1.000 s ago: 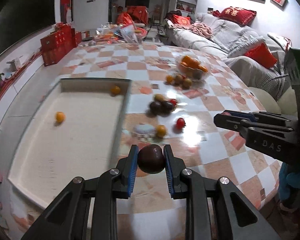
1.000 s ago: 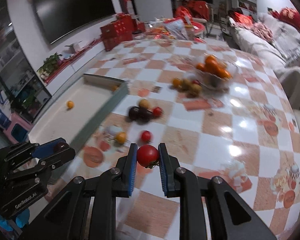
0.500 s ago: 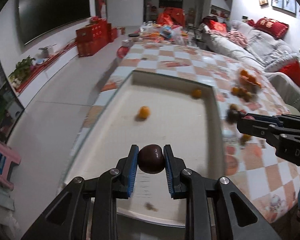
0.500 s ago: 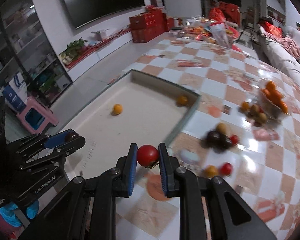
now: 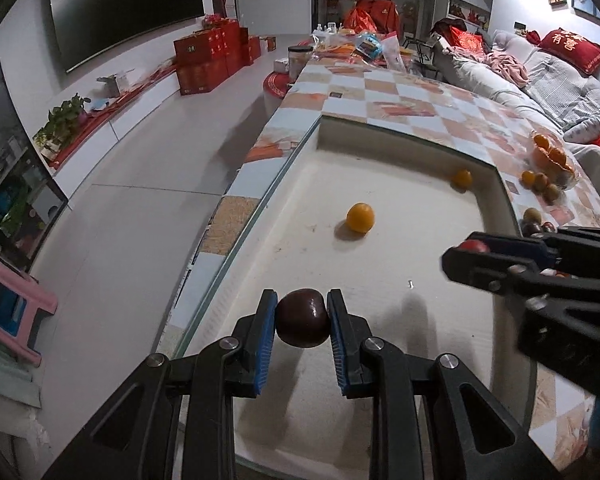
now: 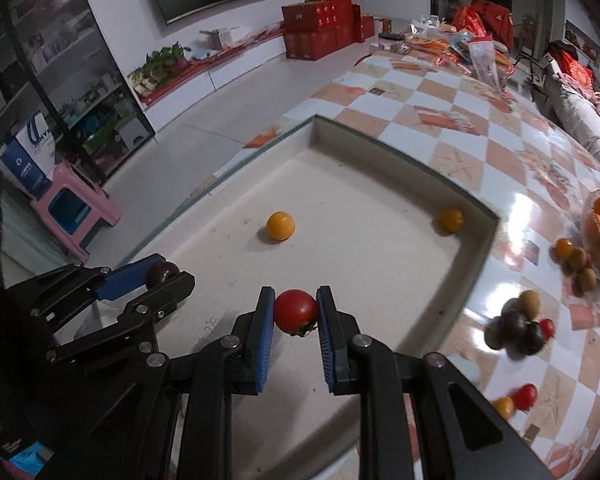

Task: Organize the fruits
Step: 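Carry both tomatoes into the white tray and open both tools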

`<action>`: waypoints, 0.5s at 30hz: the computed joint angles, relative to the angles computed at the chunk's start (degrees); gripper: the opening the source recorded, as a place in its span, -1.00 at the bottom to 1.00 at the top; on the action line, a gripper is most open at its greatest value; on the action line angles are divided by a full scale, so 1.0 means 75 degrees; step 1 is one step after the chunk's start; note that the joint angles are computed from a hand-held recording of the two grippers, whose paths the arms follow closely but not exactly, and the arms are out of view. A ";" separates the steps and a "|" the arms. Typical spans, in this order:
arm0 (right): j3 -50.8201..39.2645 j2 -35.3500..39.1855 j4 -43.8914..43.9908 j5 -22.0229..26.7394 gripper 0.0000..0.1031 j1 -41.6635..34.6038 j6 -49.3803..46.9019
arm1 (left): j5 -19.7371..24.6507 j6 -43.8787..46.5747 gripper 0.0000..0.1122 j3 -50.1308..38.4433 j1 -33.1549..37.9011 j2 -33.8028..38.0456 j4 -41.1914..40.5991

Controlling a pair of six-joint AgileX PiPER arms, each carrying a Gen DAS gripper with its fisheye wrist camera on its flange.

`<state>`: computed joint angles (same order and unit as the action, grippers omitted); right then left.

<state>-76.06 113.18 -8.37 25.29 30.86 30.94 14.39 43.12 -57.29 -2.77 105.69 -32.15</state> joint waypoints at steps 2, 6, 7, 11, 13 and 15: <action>-0.0226 0.0260 0.0189 0.0103 -0.56 -0.0008 -0.0181 | -0.0104 -0.0221 -0.52 -0.0008 -0.0044 0.0059 0.0271; -0.0570 0.0684 0.0128 0.0360 -0.56 0.0026 -0.0244 | -0.0173 -0.0667 -0.52 -0.0061 -0.0111 0.0234 0.0784; -0.0617 0.0754 -0.0026 0.0424 -0.56 0.0067 -0.0144 | -0.0152 -0.0741 -0.52 -0.0086 -0.0109 0.0278 0.0859; -0.0610 0.0803 -0.0364 0.0472 -0.56 0.0163 0.0030 | -0.0146 -0.0893 -0.52 -0.0082 -0.0129 0.0360 0.0989; -0.0664 0.0820 -0.0460 0.0590 -0.56 0.0208 0.0020 | -0.0217 -0.1061 -0.52 -0.0044 -0.0177 0.0375 0.1136; -0.0681 0.0820 -0.0515 0.0627 -0.54 0.0234 0.0036 | -0.0311 -0.1282 -0.52 0.0010 -0.0215 0.0351 0.1327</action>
